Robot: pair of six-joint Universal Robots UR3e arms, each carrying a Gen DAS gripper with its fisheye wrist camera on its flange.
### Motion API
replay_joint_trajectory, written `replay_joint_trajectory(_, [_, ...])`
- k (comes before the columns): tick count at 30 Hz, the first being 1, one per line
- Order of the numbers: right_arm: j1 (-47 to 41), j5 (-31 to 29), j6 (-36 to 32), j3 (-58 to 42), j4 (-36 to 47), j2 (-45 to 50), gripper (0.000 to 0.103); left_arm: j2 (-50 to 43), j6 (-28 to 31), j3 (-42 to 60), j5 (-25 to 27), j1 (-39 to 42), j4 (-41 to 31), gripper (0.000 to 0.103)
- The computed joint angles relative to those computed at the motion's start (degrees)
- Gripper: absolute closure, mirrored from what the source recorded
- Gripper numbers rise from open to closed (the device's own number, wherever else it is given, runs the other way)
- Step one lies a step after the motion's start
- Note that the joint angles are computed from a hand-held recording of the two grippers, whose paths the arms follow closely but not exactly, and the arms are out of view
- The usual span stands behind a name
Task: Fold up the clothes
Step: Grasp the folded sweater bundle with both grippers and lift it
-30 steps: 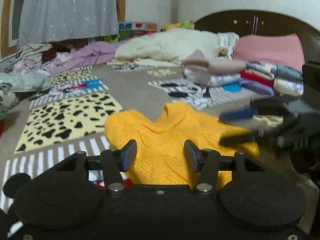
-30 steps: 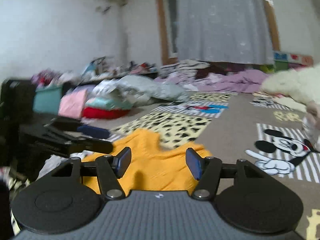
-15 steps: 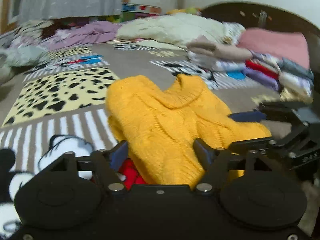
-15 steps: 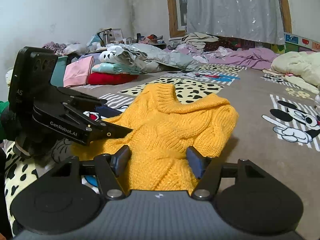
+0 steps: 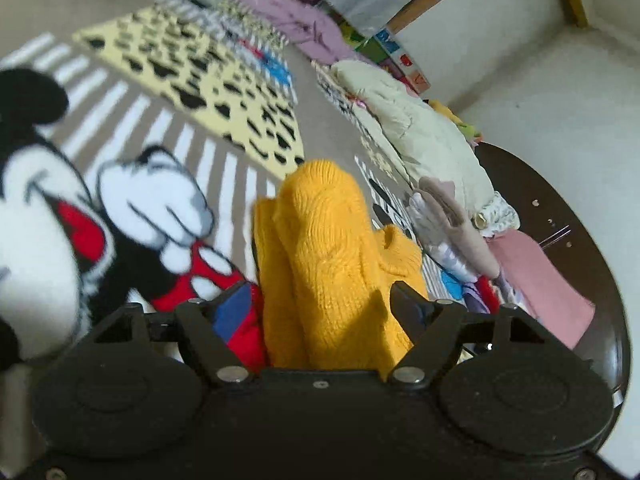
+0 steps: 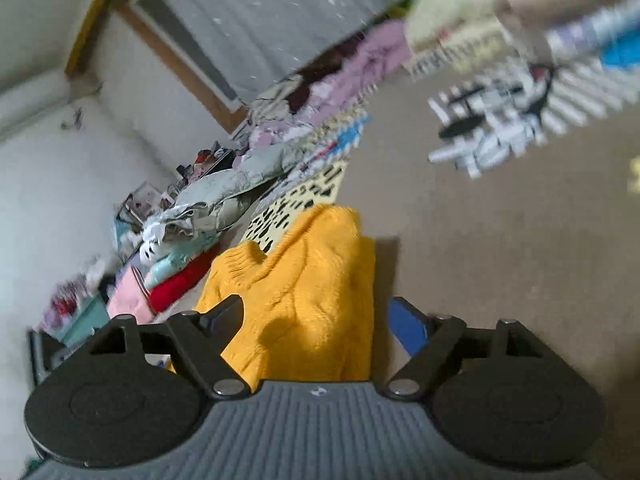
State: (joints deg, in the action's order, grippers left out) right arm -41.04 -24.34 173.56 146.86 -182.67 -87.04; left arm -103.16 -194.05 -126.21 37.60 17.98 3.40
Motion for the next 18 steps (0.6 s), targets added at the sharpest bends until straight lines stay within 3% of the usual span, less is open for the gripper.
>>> replay_joint_trajectory(8, [7.3, -5.4, 2.3, -10.0, 6.3, 6.2, 0.013, -1.7, 0.6, 3.6, 1.4, -1.9, -5.1, 0.014])
replay_joint_trajectory(13, [11.2, -10.4, 2.3, -13.4, 10.5, 4.3, 0.006, -4.1, -0.8, 6.1, 3.0, -4.2, -3.4, 0.007])
replay_joint_trajectory(18, [12.9, -13.2, 0.4, -16.5, 16.4, 3.0, 0.006, -5.4, -2.9, 7.4, 7.0, -7.0, -0.9, 0.007])
